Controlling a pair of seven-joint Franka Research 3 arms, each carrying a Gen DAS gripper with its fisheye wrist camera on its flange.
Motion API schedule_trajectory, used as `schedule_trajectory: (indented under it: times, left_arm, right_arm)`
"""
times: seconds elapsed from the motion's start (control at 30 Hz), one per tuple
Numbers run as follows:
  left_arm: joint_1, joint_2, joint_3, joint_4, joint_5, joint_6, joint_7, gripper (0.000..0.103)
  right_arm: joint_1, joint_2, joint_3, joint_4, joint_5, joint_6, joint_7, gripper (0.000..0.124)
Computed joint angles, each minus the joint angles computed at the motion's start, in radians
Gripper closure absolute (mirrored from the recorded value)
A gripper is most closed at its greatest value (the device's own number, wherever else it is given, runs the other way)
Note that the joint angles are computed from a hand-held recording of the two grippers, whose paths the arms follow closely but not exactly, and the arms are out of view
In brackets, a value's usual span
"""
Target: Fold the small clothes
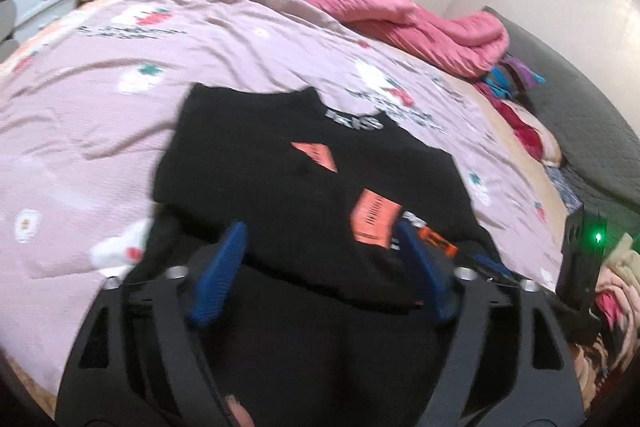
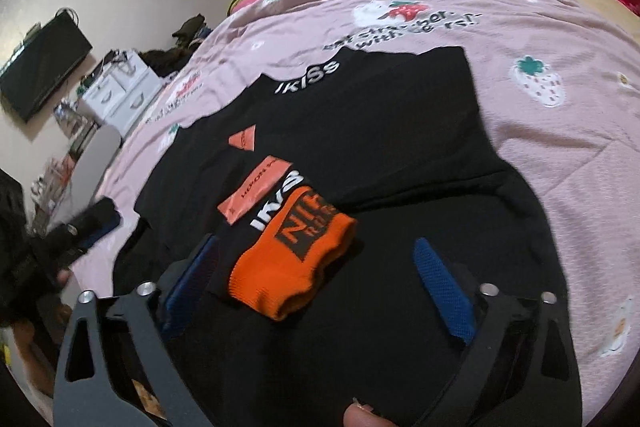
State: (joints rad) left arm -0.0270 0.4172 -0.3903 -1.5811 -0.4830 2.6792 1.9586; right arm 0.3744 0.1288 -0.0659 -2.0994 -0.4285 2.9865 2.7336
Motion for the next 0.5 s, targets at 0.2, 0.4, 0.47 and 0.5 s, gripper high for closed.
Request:
schedule_trajectory:
  times: [0.2,0.4,0.47,0.5]
  left_arm:
    - [0.019,0.013,0.012,0.011,-0.002,0.014,-0.043,0.023]
    - [0.032,0.018,0.014,0.013,0.009,0.023,-0.050,0.023]
    - [0.034,0.020,0.015,0.012,0.014,0.027,-0.057,0.023]
    - [0.035,0.024,0.016,0.016,0.018,0.021,-0.063,0.023]
  right_arm:
    - [0.042,0.079,-0.032,0.081,-0.006,-0.047,0.008,0.094]
    - [0.104,0.083,-0.095,0.150,-0.149,-0.043,0.000,0.114]
    - [0.069,0.083,-0.063,0.187,-0.126,-0.032,-0.076,0.114]
    - [0.052,0.085,-0.049,0.205,-0.104,-0.030,-0.121,0.115]
